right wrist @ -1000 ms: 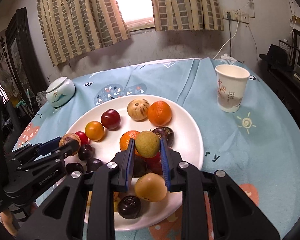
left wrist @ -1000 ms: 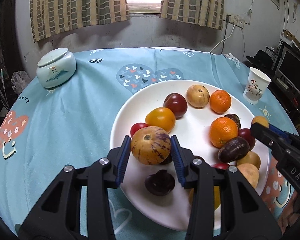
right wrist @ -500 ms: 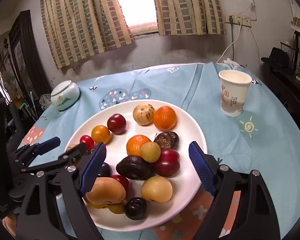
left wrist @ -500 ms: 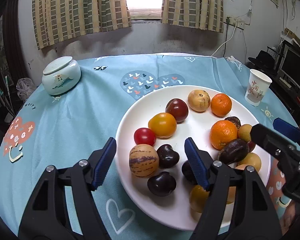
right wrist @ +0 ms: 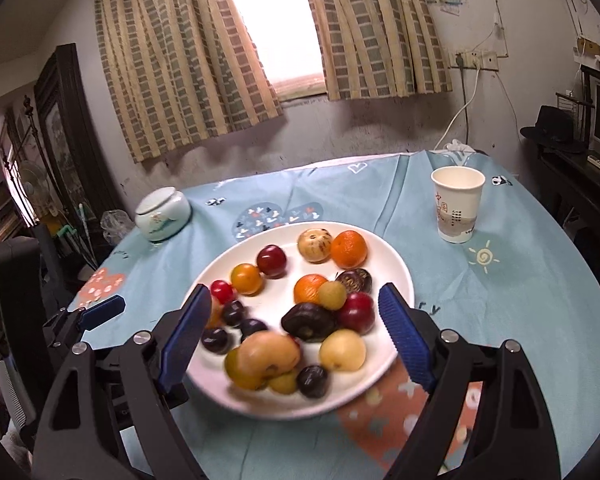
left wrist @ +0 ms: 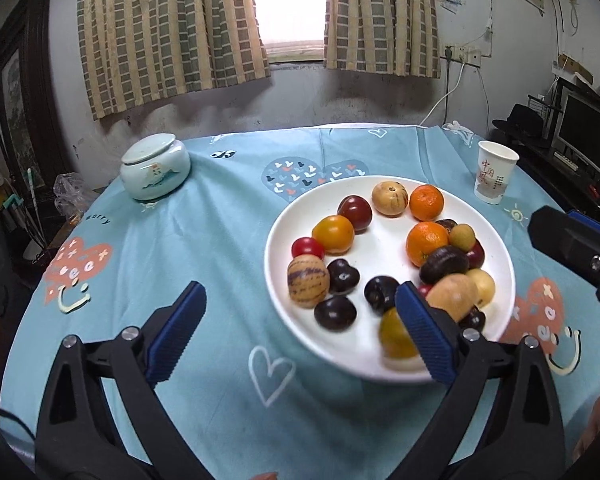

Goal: Organize fruits

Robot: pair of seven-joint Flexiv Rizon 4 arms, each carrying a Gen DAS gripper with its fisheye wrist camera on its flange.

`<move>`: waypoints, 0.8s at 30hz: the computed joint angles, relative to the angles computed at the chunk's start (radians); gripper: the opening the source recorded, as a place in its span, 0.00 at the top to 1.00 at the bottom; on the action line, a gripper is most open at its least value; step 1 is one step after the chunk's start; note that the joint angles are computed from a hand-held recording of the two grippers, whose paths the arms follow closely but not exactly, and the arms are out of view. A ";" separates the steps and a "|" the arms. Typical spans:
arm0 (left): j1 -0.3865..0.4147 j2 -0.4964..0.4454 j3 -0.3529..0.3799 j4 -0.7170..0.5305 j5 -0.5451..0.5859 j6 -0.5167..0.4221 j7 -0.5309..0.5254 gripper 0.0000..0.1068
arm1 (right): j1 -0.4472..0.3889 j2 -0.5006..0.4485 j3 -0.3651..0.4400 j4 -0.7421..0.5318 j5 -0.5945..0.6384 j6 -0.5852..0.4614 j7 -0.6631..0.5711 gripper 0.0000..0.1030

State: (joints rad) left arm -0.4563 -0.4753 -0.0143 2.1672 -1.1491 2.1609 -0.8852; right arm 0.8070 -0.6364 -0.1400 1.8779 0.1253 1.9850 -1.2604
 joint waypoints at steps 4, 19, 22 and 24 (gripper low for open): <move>-0.009 0.059 -0.008 0.095 0.033 0.034 -0.067 0.06 | 0.025 0.038 0.017 0.095 0.072 0.105 -0.026 0.11; -0.136 0.186 -0.110 0.443 -0.031 0.240 -0.268 0.06 | 0.204 0.077 0.117 0.267 0.620 0.364 -0.389 0.01; -0.129 0.201 -0.104 0.478 0.057 0.283 -0.341 0.06 | 0.237 0.108 0.052 0.228 0.701 0.170 -0.439 0.01; -0.104 0.220 -0.094 0.489 0.131 0.275 -0.394 0.06 | 0.308 0.106 -0.030 0.215 0.736 0.119 -0.449 0.01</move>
